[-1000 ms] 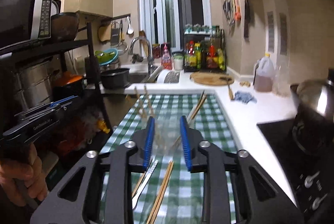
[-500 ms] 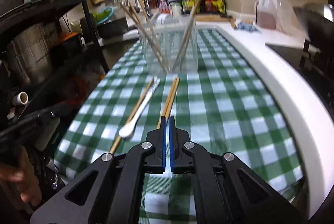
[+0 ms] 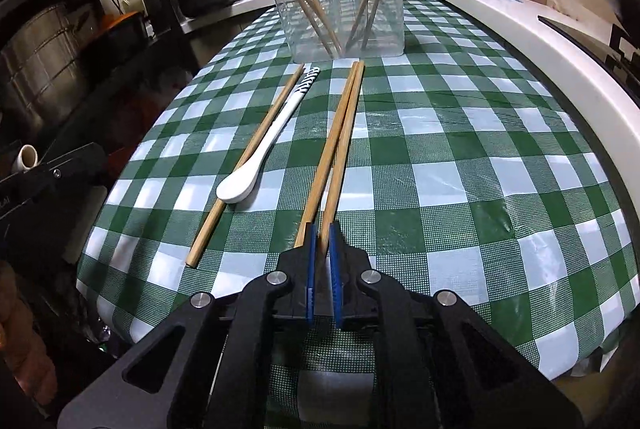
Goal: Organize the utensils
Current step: 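Close the right tool on a wooden chopstick while the left tool grasps another chopstick, then lift both held chopsticks off the cloth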
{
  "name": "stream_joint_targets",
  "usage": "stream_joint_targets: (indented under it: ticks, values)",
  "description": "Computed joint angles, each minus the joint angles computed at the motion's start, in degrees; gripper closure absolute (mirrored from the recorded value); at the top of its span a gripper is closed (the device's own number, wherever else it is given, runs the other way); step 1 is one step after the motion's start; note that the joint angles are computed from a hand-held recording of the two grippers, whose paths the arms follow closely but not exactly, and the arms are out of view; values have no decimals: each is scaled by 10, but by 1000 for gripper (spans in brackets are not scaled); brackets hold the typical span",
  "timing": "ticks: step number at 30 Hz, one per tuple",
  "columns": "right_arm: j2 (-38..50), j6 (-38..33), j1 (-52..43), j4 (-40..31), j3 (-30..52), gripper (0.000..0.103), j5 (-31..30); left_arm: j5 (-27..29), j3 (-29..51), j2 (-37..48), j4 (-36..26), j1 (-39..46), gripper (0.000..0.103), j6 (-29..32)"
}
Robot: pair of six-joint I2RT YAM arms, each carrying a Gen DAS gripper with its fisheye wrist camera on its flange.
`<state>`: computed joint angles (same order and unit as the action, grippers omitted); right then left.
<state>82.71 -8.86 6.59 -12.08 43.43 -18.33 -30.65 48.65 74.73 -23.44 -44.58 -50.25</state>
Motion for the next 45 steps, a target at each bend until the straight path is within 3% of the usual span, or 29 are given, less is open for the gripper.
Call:
stream_joint_targets:
  ticks: [12,15,17,27,31,39,45]
  values:
    - [-26,-26,-7,-10,-11,98,51,47,22,99,52,-24,95,-3]
    - [-29,-40,-34,-12,-11,98,42,46,41,134,48,-31,73,-5]
    - [-32,-51,-57,-14,-10,98,35,39,55,153,40,-38,68,-3]
    - [-17,-87,-112,-28,-1,98,-6,-31,132,230,-26,-72,70,21]
    - [-17,-87,-112,-27,-1,98,-8,-39,131,225,-34,-73,95,21]
    - [-22,-95,-123,-36,-3,98,-12,-36,85,179,-51,-68,96,-38]
    - [-25,-98,-133,-32,-8,97,-17,-41,78,179,-38,-72,96,-40]
